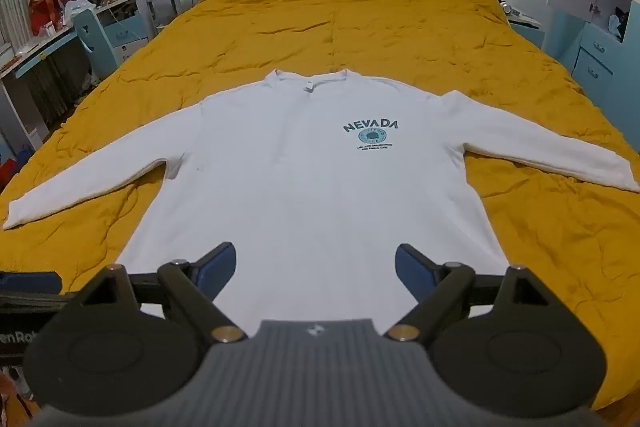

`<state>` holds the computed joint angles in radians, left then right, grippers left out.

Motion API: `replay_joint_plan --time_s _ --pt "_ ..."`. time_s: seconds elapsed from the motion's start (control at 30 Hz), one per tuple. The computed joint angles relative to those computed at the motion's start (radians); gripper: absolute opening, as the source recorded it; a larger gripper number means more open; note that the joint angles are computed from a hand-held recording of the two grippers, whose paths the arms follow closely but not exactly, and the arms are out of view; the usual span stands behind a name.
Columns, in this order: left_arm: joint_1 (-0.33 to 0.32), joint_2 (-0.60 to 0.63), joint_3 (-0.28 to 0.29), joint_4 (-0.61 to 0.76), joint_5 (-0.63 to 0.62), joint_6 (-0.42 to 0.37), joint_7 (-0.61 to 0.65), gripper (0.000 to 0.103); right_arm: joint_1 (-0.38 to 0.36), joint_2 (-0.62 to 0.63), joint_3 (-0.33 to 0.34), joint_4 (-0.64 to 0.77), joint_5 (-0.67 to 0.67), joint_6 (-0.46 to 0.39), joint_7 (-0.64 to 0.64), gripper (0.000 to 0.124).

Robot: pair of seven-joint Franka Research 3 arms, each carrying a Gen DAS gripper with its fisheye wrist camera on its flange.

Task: Fold small clothes

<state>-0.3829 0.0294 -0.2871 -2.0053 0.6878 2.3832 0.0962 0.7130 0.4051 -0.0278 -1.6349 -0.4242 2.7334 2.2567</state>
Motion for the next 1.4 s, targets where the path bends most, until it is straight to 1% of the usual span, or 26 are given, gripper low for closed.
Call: replay_joint_plan --time_s 0.03,0.07,0.1,0.13,0.17,0.2,0.27,0.3,0.43,0.47,0.63,0.93,1.4 --pt "0.002 -0.042 0.003 -0.059 0.031 0.05 -0.058 0.103 -0.002 -0.001 0.0 -0.007 0.002 0.02 0.006 0.083" --pt "0.003 -0.061 0.001 -0.083 0.039 0.052 -0.078 0.103 -0.001 0.0 0.0 -0.006 0.004 0.015 0.003 0.083" --pt "0.01 -0.052 -0.001 -0.072 0.005 0.047 -0.048 0.103 -0.001 0.001 0.001 -0.004 0.006 0.013 0.0 0.083" --pt "0.012 -0.036 -0.002 -0.046 -0.036 0.014 -0.005 0.103 -0.001 0.001 0.001 -0.003 0.008 0.011 -0.001 0.083" --pt "0.008 -0.008 -0.007 -0.004 -0.053 -0.036 0.025 0.103 0.0 0.002 0.001 -0.002 0.009 0.008 -0.001 0.083" --pt "0.004 0.019 -0.009 0.024 -0.05 -0.059 0.031 0.103 0.001 0.003 0.001 0.0 0.01 0.005 -0.002 0.083" --pt "-0.003 0.017 -0.006 0.028 -0.052 -0.065 0.03 0.103 -0.007 -0.007 0.006 0.0 0.018 0.0 -0.02 0.083" --pt "0.004 0.023 0.002 0.037 -0.073 -0.063 0.055 0.103 -0.007 0.001 0.007 0.013 0.019 -0.006 -0.024 0.083" --pt "0.004 0.015 0.007 0.026 -0.083 -0.043 0.057 0.103 -0.002 0.0 0.004 0.026 0.013 -0.018 -0.024 0.083" --pt "0.005 0.015 0.007 0.027 -0.089 -0.043 0.064 0.103 0.009 -0.005 -0.009 -0.004 -0.006 0.008 0.009 0.083" --pt "0.008 0.012 0.008 0.024 -0.097 -0.035 0.072 0.103 0.011 -0.01 -0.009 -0.009 -0.023 0.003 0.024 0.083" --pt "0.003 0.024 0.007 0.039 -0.094 -0.048 0.067 0.103 0.0 -0.012 0.003 -0.006 -0.018 -0.006 0.015 0.083" --pt "0.0 0.027 0.008 0.037 -0.093 -0.037 0.065 0.103 -0.004 -0.003 0.008 0.006 -0.008 -0.019 0.004 0.083"
